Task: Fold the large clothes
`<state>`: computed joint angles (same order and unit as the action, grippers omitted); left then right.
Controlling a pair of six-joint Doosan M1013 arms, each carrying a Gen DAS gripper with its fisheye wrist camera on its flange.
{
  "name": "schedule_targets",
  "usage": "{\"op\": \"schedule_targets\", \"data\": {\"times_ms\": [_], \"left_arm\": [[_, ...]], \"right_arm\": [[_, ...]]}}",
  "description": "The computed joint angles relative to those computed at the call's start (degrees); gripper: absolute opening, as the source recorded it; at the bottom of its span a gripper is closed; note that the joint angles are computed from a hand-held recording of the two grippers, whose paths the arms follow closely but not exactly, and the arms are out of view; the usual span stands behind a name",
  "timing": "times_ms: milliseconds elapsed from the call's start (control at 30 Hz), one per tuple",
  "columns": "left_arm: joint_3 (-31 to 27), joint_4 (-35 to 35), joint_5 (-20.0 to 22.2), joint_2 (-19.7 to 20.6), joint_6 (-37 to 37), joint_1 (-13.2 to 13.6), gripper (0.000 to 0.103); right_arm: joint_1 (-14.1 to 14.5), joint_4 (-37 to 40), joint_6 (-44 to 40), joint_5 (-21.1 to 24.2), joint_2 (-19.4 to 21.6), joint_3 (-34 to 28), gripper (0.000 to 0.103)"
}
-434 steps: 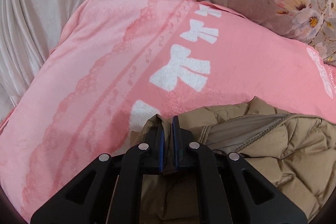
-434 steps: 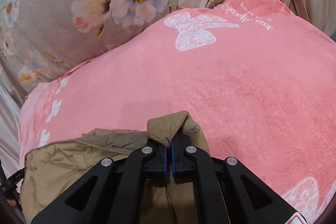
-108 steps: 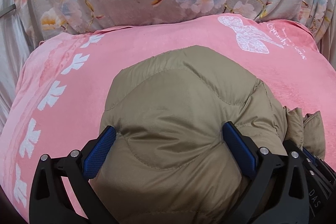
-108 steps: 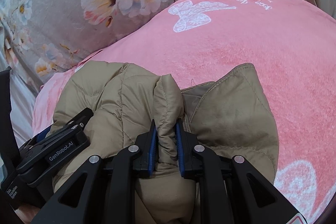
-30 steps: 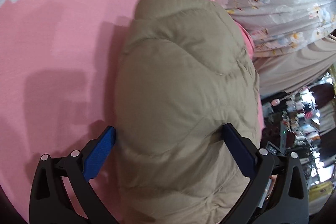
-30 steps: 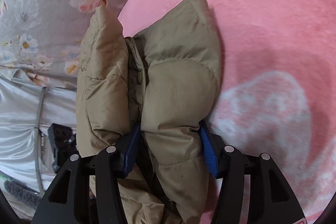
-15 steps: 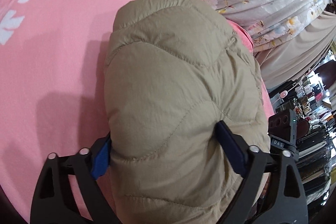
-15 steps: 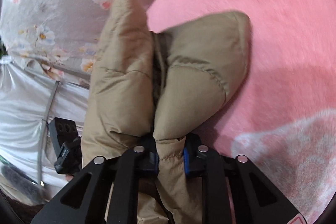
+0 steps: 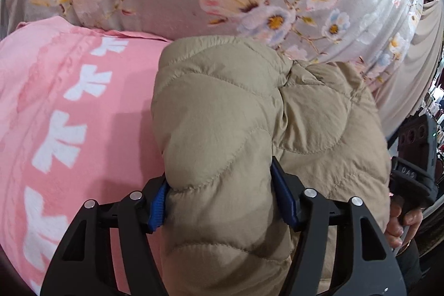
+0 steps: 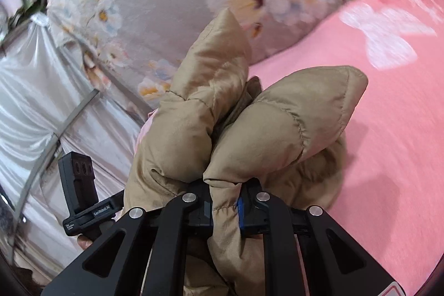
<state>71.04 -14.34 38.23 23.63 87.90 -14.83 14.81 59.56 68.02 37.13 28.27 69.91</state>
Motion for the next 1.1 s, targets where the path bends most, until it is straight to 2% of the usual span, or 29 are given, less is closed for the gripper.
{"op": "schedule_targets", "data": {"times_ms": [100,200,300,333,433,467,533,600,633,667,733,833,933,1100], "left_arm": [[-1.01,1.98,-1.04,1.12,-0.54,1.12,0.060],[-1.62,-0.60,0.41,2.28,-0.68,3.38,0.060],[0.14,-9.49,1.87,2.02,5.28,5.76,0.062],[0.94,-11.71,2.35,1.78,7.83,6.35,0.064],[2.67,-13.27,1.78,1.00,10.90,6.82,0.069],[2.77,-13.52,1.78,0.98,11.23,6.86,0.070],[3.02,-14.71,1.65,1.09,11.85,6.97,0.071],[3.25,-15.45,1.29,1.23,11.68,7.09,0.073],[3.46,-16.58,0.93,1.30,11.87,7.24,0.073],[3.70,-16.99,0.49,1.24,11.64,7.33,0.073],[4.17,-17.00,-0.79,1.01,10.68,7.43,0.073],[4.81,-16.80,-3.71,0.52,9.57,7.68,0.069],[4.73,-14.56,-7.15,0.31,8.38,7.76,0.064],[2.55,-12.40,-12.03,1.23,8.66,8.39,0.062]], "right_arm": [[1.08,-4.38,4.46,1.88,3.49,-5.70,0.012],[2.01,-13.29,16.07,3.51,5.36,-8.66,0.014],[2.46,-21.59,27.57,6.39,4.52,-6.52,0.026],[2.29,-22.13,29.60,7.92,4.13,-5.11,0.036],[0.79,-11.94,26.98,11.04,4.22,-1.99,0.056],[0.09,-5.70,24.45,13.44,5.18,-1.78,0.056],[-0.34,0.17,20.78,14.81,6.40,-2.09,0.055],[-0.56,4.58,17.89,18.03,8.36,-4.21,0.043],[-0.71,8.23,16.40,19.38,9.37,-4.82,0.032],[-0.81,11.48,14.96,19.78,10.14,-5.08,0.024],[-0.68,14.37,12.26,19.37,10.83,-5.82,0.016],[0.02,12.10,9.27,17.50,11.40,-9.55,0.013],[1.36,6.32,8.09,14.64,12.70,-15.65,0.012],[3.01,-0.28,6.53,12.19,16.92,-26.80,0.012]]}}
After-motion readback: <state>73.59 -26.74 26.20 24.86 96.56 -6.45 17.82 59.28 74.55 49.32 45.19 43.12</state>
